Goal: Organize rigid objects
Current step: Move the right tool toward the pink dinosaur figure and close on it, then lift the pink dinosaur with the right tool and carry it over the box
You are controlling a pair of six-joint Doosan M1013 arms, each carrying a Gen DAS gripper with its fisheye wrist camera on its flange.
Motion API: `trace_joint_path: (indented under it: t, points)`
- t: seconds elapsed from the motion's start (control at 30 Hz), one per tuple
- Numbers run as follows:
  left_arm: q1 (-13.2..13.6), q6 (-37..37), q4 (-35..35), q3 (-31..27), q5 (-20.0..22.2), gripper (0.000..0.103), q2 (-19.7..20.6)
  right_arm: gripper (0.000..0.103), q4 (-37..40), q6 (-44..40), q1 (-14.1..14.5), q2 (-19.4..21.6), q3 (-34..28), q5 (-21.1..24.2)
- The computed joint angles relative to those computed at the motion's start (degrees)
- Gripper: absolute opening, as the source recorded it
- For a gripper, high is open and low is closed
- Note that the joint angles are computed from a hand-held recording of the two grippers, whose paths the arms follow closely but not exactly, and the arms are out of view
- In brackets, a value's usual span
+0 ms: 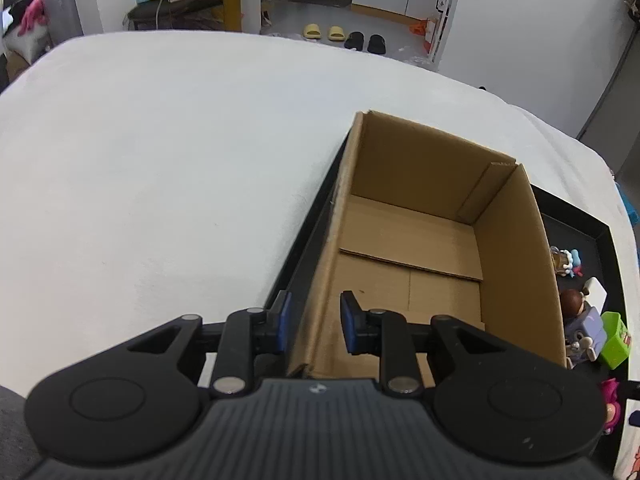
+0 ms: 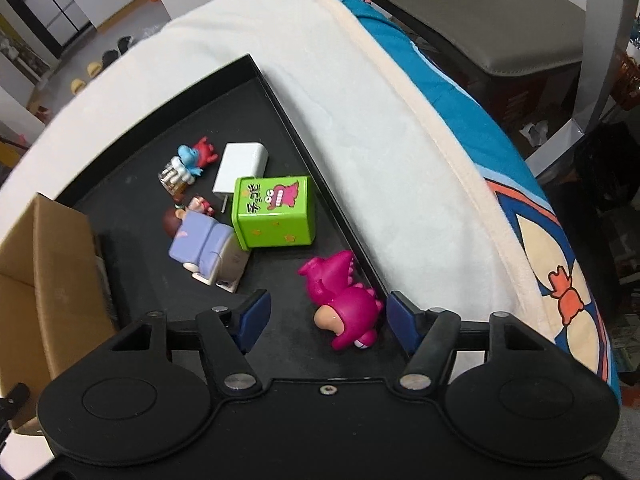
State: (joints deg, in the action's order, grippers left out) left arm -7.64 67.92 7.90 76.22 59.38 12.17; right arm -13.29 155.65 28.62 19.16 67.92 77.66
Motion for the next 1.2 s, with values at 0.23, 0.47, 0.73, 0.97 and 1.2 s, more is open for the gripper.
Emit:
trace_joint_path:
  t: [0.23, 0.47, 0.73, 0.97, 1.2]
  points:
    - [0.3, -1.0, 1.3, 0.9, -2.0, 0.019, -0.3, 0.062, -1.0, -0.2, 0.7, 2.8, -3.1, 4.4]
    - [0.4, -1.6, 2.1, 1.7, -4.7, 0.016, -0.4, 0.040, -1.9, -1.1, 1.2, 5.3, -5.8, 9.0]
    - [1.2, -0.6, -0.2, 2.6, -6.2, 0.015, -1.1, 0.035, -6.5, -2.2, 3.1, 6.6, -8.1, 11.6]
    - [1.5, -0.3, -0.7, 3.5, -7.3, 0.015, -2.0, 0.034, -8.8, -2.6, 4.5, 5.5, -8.6, 10.3]
    - [1.0, -0.6, 0.8, 4.0, -8.2, 0.015, -2.6, 0.027, -10.5, -3.2, 5.7, 4.6, -8.9, 8.2]
